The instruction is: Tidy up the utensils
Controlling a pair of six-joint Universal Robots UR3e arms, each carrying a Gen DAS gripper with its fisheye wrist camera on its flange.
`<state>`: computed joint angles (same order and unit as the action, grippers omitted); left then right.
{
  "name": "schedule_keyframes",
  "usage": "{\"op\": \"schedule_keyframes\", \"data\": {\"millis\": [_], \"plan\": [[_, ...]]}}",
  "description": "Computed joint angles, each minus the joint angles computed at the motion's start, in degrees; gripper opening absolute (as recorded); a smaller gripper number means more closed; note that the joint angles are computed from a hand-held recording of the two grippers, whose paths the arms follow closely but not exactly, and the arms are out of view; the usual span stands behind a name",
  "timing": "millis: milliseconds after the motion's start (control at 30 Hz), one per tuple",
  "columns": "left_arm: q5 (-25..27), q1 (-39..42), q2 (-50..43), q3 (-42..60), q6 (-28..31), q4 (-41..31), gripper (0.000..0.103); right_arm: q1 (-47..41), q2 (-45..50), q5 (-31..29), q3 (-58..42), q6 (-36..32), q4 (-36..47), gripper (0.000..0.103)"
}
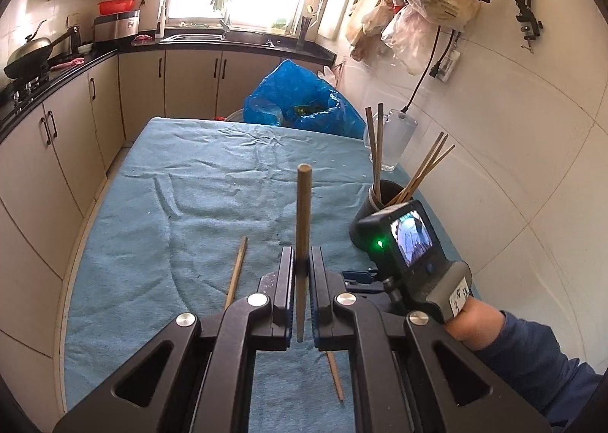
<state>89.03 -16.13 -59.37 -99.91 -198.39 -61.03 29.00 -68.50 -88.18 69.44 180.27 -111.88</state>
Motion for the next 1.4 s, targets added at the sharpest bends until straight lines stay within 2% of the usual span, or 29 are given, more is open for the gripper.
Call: {"op": "schedule_keyframes", "data": {"millis": [33, 100, 200, 300, 400, 500, 567, 667, 800, 1000, 1167, 1400], "plan": [[-0.1, 0.2, 0.1, 0.1, 0.0, -0.2, 0.007, -0.1, 0.7, 0.3, -1.1, -0.4, 0.9, 0.008], [-0.5, 0.7, 0.5, 0.1, -0.1, -0.7, 0.007, -0.7, 1.7, 2.0, -3.4, -0.6, 2.7, 0.008], [0.1, 0.3, 0.7, 0.4, -0.3, -1.0, 0.007, -3.1, -3.1, 6.7, 2.5, 0.0, -2.7, 0.008], [0.9, -0.8, 0.0, 1.2, -1.0, -0.9, 0.007, -5.6, -13.9, 10.9, 13.1, 1.6, -15.1, 0.008], [2.8, -2.8, -1.1, 2.2, -1.8, -0.5, 0.007, -8.2, -28.0, 14.7, 26.3, 3.6, -31.8, 0.008], [4.5, -5.1, -2.6, 4.0, -2.6, -0.5, 0.007, -6.9, -36.3, 11.4, 34.2, 4.0, -43.9, 0.008], [5.7, -6.3, -3.6, 5.1, -3.1, -0.7, 0.007, -4.7, -38.7, 7.9, 36.6, 3.9, -48.0, 0.008], [6.6, -8.0, -5.0, 6.9, -3.6, -1.0, 0.007, -3.2, -39.9, 4.7, 38.8, 4.8, -52.0, 0.008], [5.1, -8.1, -6.5, 9.0, -3.4, -2.1, 0.007, -7.5, -43.3, 8.9, 41.6, 6.1, -54.4, 0.008], [5.7, -11.2, -13.2, 16.9, -2.4, -3.6, 0.007, -11.0, -46.8, 8.5, 42.3, 8.4, -56.2, 0.008], [5.5, -13.1, -20.2, 26.3, -1.2, -4.8, 0.007, -10.0, -45.7, 1.2, 41.0, 8.6, -61.2, 0.008], [7.1, -15.2, -32.8, 43.6, 0.4, -8.0, 0.007, -14.2, -42.3, 1.6, 36.3, 9.5, -62.0, 0.008]]}}
